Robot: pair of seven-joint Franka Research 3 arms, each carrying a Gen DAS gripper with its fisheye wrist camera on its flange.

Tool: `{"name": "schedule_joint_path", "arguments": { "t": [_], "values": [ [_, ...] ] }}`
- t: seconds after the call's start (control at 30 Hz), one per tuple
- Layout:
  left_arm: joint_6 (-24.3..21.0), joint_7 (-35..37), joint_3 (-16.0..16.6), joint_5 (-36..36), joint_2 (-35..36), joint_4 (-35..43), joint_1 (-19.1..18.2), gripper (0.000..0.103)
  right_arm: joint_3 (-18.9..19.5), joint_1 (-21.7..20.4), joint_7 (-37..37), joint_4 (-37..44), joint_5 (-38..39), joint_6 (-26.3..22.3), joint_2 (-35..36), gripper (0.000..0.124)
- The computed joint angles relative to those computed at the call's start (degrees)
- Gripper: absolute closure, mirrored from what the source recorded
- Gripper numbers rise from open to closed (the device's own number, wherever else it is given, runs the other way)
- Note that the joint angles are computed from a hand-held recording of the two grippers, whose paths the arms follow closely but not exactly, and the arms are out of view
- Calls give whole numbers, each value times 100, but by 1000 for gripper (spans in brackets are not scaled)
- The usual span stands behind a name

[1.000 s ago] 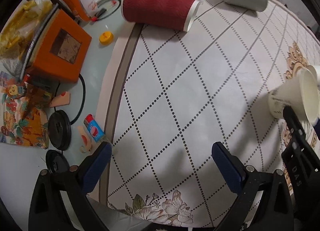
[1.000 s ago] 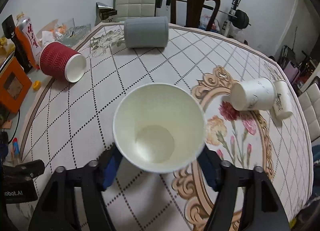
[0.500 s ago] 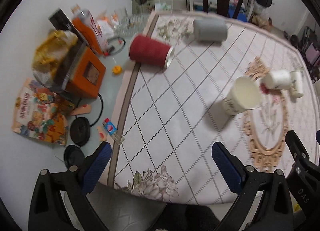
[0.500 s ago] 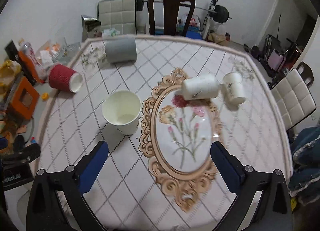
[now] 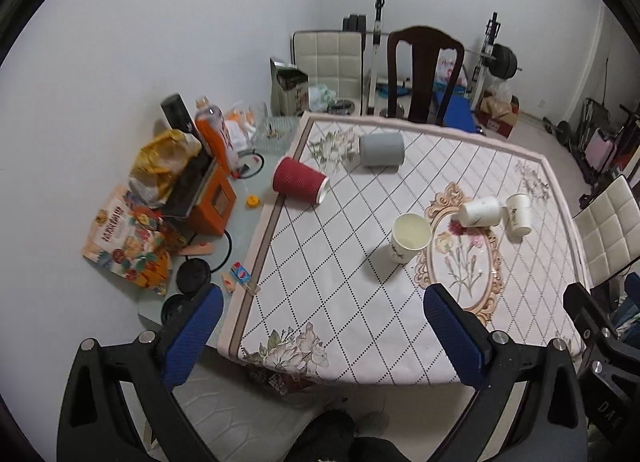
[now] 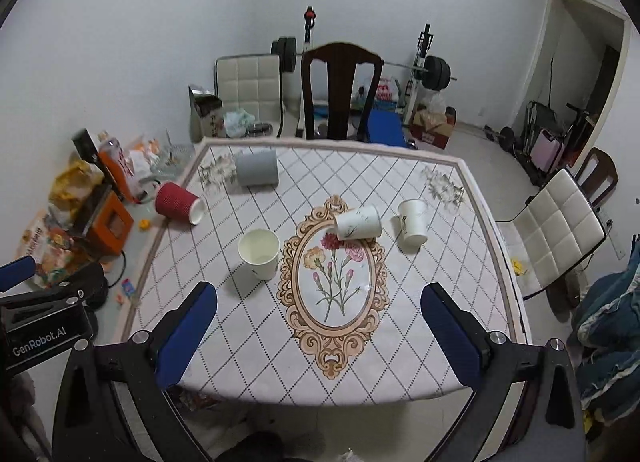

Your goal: Flip cup upright

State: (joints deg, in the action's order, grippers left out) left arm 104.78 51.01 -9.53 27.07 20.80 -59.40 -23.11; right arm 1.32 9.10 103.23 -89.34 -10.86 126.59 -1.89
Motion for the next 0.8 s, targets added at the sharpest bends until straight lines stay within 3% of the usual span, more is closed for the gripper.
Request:
{"name": "schedule_joint_path", "arguments": {
  "t": [0.37,0.8],
  "values": [
    [168,-317,-205,260,-844,-885,-12,1,128,-128,-98,-420,81,22,-817,21],
    [196,-573,-321,524,-1069,-1139,-22,1,210,-263,-161,-587,164,22,-1020,21]
  ]
}}
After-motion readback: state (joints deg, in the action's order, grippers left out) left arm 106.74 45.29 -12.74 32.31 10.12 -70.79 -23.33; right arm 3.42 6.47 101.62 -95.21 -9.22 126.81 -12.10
